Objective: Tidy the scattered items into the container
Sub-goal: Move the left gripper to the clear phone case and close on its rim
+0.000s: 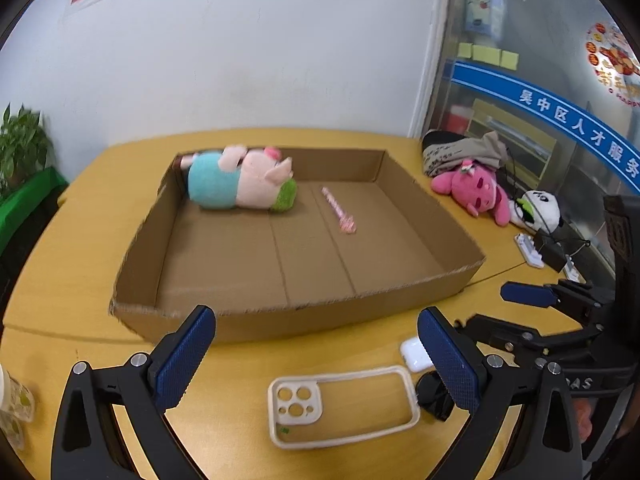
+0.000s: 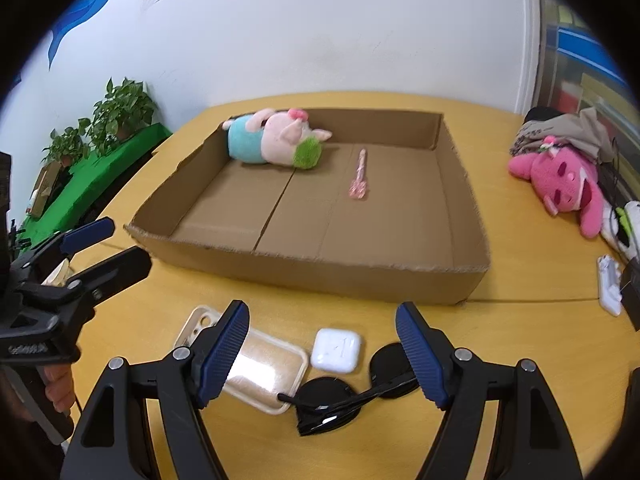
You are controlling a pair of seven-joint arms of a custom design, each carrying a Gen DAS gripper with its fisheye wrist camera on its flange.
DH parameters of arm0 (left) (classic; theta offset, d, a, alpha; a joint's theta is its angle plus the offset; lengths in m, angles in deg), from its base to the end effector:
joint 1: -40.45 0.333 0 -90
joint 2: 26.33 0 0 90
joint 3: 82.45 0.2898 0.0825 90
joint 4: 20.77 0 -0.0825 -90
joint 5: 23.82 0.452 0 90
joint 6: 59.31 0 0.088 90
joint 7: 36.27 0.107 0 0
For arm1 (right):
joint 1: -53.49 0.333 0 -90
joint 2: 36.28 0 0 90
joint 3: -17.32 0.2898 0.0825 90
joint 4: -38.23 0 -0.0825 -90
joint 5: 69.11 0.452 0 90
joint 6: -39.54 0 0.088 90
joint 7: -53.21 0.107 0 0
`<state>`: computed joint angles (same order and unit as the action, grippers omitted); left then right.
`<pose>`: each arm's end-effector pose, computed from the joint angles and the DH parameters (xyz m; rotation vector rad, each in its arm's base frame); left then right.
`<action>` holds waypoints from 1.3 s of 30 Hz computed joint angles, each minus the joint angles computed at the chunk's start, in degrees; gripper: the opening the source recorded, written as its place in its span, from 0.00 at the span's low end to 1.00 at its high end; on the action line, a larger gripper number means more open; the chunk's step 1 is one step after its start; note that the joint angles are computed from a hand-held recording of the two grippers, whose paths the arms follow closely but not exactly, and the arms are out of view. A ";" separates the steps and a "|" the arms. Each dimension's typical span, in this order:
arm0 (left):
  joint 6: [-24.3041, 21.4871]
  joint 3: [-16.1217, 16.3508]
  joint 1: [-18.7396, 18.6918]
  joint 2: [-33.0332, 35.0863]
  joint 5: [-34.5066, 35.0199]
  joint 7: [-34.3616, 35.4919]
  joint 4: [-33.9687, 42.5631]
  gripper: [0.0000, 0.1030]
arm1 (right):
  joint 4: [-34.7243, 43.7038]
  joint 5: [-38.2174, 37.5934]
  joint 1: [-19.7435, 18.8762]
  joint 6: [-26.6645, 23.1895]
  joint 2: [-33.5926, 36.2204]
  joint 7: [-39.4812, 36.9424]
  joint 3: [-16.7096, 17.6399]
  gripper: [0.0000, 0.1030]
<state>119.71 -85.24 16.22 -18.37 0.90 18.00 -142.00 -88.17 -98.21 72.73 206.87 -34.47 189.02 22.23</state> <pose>0.5699 -0.3304 0.3794 -1.5443 2.0349 -1.0687 0.5613 0.2848 0.3718 -1.8291 1.6904 -0.4978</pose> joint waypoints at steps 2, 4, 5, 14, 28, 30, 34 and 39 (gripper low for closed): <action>-0.65 -2.59 2.53 0.49 -4.63 3.99 -1.05 1.00 | -0.60 7.07 -0.01 0.84 0.89 -6.07 0.99 0.74; -1.42 -3.93 3.84 1.14 -8.19 7.15 -1.56 1.00 | -1.02 14.70 -0.02 1.25 1.64 -12.83 2.16 0.74; -2.03 -4.87 4.77 1.68 -10.59 9.09 -1.78 0.99 | -1.08 17.05 0.10 1.16 1.93 -15.12 2.53 0.74; -9.84 -10.94 9.91 7.04 -30.17 25.28 0.26 0.65 | -1.10 23.52 1.20 0.50 3.34 -21.07 2.98 0.74; -12.98 -4.32 5.47 2.35 -18.53 12.13 -4.07 0.09 | 1.26 32.55 0.76 -1.25 7.57 -29.09 5.17 0.74; -12.72 -4.55 6.13 0.93 -17.53 11.00 -5.86 0.09 | 1.88 33.60 0.61 -1.35 8.35 -29.94 5.63 0.74; -11.35 -6.00 8.15 -1.26 -18.83 11.59 -9.23 0.09 | 4.73 32.69 1.35 -0.76 10.96 -29.84 5.74 0.74; -12.14 -6.28 8.47 -2.06 -15.81 8.76 -9.67 0.09 | 10.83 24.73 4.55 -4.33 16.13 -24.78 3.32 0.55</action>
